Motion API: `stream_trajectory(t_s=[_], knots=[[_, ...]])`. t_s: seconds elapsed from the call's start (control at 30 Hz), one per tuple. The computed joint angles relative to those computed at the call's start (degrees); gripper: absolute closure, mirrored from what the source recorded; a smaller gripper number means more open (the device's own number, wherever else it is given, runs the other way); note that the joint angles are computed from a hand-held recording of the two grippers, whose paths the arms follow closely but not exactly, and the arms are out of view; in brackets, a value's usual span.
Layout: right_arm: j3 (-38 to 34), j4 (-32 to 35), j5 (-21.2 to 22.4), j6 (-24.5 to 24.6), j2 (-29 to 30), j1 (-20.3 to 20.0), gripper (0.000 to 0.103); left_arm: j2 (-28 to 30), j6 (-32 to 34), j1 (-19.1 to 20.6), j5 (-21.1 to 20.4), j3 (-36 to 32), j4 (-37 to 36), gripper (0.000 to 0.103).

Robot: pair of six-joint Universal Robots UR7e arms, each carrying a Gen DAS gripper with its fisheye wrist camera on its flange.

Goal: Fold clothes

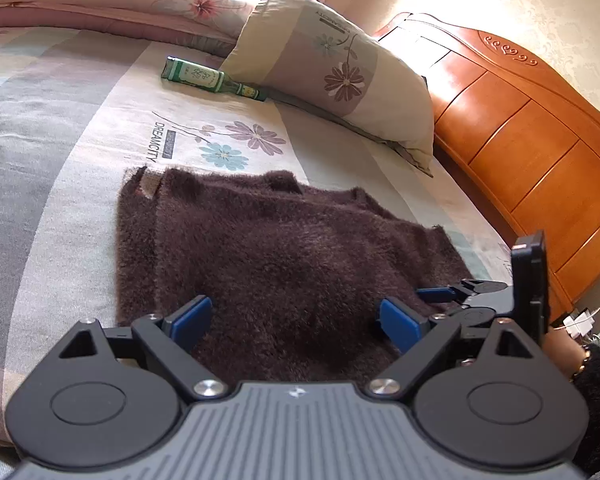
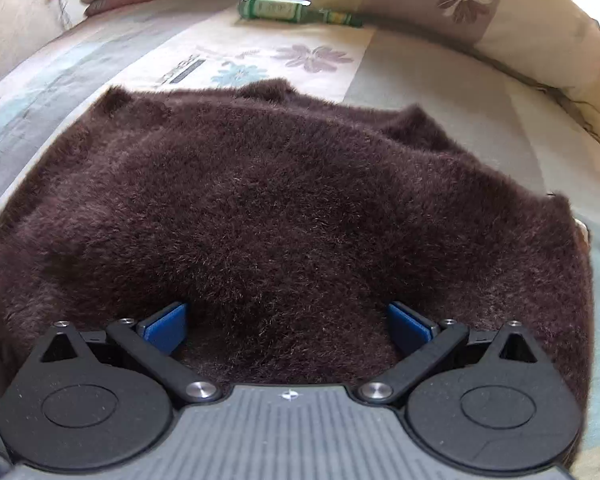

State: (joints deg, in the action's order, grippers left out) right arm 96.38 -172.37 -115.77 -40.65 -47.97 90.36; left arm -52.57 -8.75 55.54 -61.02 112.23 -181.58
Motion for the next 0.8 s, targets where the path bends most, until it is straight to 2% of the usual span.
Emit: stream_trajectory(t_s=[0.07, 0.23, 0.43, 0.6, 0.8], knots=[[0.2, -0.7, 0.0, 0.8, 0.0, 0.0, 0.000, -0.2, 0.0, 0.1, -0.6, 0.4, 0.4, 0.012], [2.3, -3.9, 1.9, -1.4, -0.8, -0.7, 0.000, 2.2, 3.6, 1.6, -3.0, -2.9, 1.2, 0.012], [2.9, -6.6, 2.6, -1.9, -0.3, -0.9, 0.000, 6.4, 3.6, 2.7, 1.4, -10.4, 9.1, 0.012], [3.6, -7.5, 3.3, -1.8, -0.5, -1.1, 0.000, 6.5, 3.0, 2.4, 2.7, -9.9, 11.3, 0.012], [3.6, -7.4, 3.8, -1.4, -0.6, -1.3, 0.000, 5.4, 1.6, 2.7, 2.1, -7.6, 9.2, 0.012]])
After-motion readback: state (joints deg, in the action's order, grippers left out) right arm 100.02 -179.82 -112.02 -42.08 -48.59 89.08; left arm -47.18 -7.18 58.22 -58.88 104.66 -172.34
